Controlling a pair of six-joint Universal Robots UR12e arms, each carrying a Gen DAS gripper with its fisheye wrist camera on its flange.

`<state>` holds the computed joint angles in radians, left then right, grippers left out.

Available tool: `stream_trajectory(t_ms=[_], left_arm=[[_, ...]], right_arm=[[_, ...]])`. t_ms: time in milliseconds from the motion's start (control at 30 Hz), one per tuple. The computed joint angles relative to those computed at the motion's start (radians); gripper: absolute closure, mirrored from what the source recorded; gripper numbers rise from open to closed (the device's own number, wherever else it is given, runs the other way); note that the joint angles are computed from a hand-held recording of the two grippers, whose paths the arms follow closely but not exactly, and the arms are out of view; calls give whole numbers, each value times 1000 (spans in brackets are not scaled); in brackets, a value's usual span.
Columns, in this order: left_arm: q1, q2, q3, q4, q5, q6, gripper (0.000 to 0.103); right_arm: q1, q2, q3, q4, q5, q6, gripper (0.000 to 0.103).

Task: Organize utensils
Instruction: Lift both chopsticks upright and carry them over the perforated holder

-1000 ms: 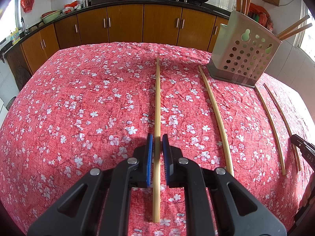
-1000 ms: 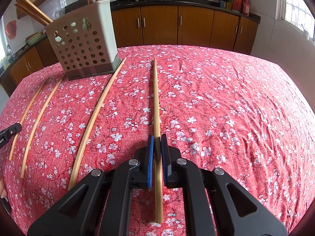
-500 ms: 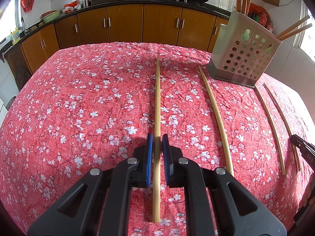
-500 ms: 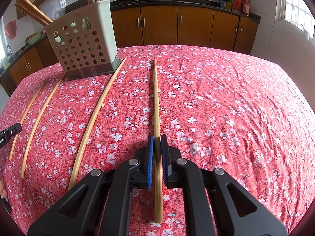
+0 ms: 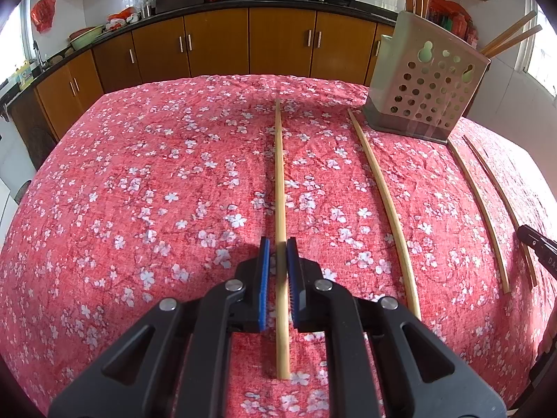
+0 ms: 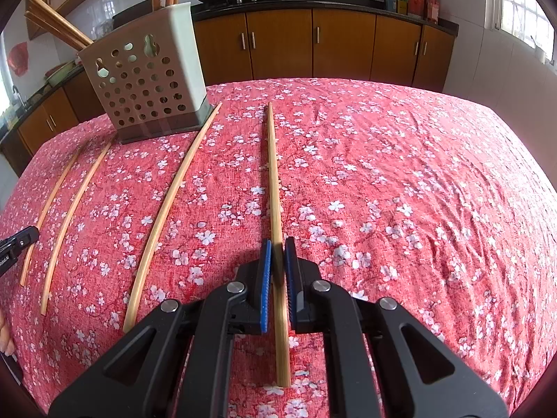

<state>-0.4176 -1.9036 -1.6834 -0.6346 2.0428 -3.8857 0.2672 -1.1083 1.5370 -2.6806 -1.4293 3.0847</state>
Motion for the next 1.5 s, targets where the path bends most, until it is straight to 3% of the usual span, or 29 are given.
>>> stream_trajectory(t_ms=[167,467,1033,1500], left_arm=[[2,10,-6,-4,-9,16,95],[-17,45,-20,79,49,51,95],[-52,58,18,340,218,191,95],[-47,50,35,380,207,224,96]], right_arm=[[-11,-15,16,-13,15,10,95],[-26,-47,40,-122,40,40,95],[-37,-64,40,-345,82,102,95],[-39,-59,33,-405,92,123,95]])
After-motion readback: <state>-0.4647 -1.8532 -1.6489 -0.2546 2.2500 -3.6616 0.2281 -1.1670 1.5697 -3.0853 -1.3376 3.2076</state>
